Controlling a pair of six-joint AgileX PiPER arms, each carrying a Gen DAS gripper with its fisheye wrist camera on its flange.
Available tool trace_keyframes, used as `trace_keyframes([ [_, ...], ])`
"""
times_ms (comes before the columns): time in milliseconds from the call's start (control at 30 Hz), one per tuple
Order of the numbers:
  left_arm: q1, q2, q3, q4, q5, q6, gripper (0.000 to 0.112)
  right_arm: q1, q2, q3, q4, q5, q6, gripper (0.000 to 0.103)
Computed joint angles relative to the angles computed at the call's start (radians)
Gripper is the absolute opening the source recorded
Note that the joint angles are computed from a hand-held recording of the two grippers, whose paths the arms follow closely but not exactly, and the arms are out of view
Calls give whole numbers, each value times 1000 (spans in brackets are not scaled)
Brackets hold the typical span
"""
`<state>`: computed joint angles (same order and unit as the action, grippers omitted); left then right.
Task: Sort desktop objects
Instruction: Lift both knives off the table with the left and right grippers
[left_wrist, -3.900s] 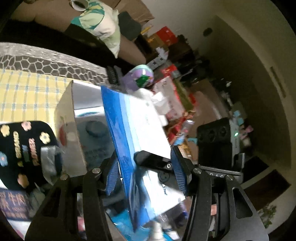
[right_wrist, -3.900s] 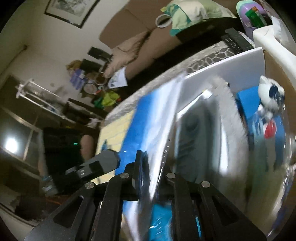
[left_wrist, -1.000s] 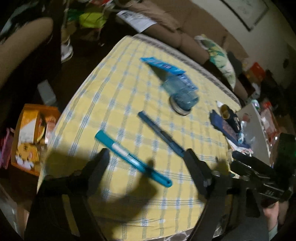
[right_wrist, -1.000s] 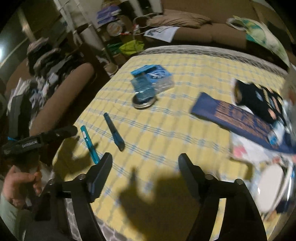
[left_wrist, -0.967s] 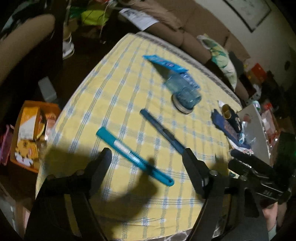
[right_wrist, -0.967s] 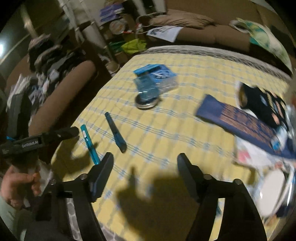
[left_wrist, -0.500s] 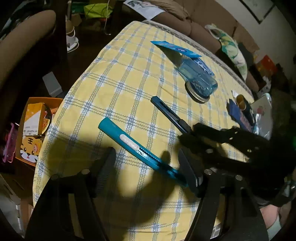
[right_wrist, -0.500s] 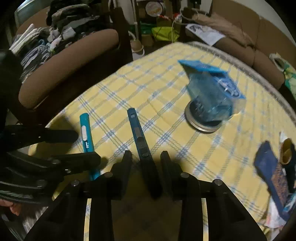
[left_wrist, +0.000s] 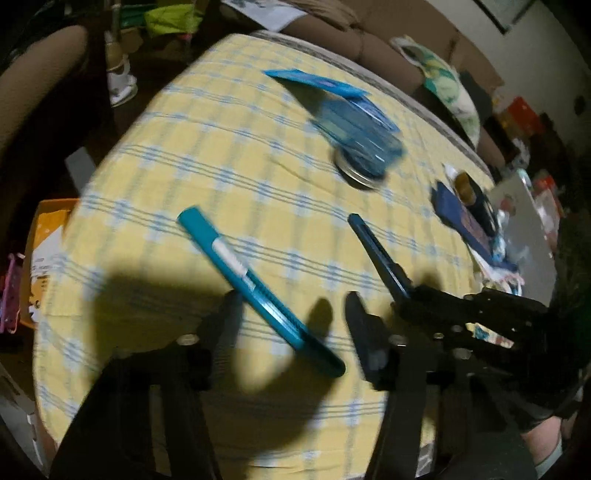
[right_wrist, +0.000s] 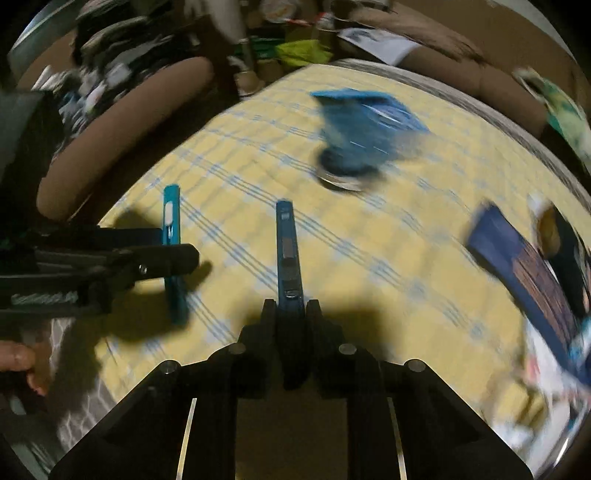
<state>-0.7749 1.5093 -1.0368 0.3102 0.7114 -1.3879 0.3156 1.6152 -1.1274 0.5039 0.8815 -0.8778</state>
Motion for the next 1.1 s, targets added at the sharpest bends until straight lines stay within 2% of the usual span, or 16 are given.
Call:
trace_keyframes([
  [67, -22, 54, -61, -32, 9, 68, 26, -76, -14, -3, 12, 58, -9, 15],
  [133, -43, 94, -107, -56, 9, 119, 20, -155, -26, -5, 33, 121, -25, 15],
  [300, -82, 162, -207, -77, 57, 197, 20, -290, -42, 8, 107, 252, -57, 15],
  [333, -83, 157, -205, -67, 64, 173, 25, -304, -43, 15, 118, 267, -61, 16],
  [433, -74, 134, -175, -26, 42, 62, 68, -268, -68, 47, 88, 239, -44, 19],
  [467, -74, 138, -184, -5, 61, 40, 76, -252, -81, 61, 77, 215, -44, 20],
  [500, -73, 145, -195, 9, 79, 32, 76, -233, -92, 73, 67, 191, -44, 23],
  [567, -66, 183, -233, 21, 108, 40, 75, -202, -101, 87, 55, 151, -29, 50],
  [600, -63, 201, -248, 19, 118, 43, 75, -189, -104, 95, 53, 135, -26, 52],
  [633, -72, 226, -281, 46, 153, 37, 74, -167, -107, 106, 40, 109, -13, 52],
  [700, -93, 279, -356, 67, 236, 68, 60, -136, -106, 126, 10, 67, 0, 52],
  [733, -104, 292, -377, 74, 262, 89, 37, -116, -124, 148, -2, 25, -5, 41],
  [767, -111, 304, -398, 77, 287, 115, 23, -86, -138, 161, -43, -13, 13, 29],
  [867, -99, 246, -317, 55, 205, 101, 15, -93, -144, 172, -33, -27, -22, 13],
  [933, -86, 203, -259, 44, 146, 82, 10, -153, -109, 140, 38, 37, -59, 12],
  [1100, -84, 127, -199, 75, 105, 18, 8, -284, -47, 61, 200, 207, -83, 12],
])
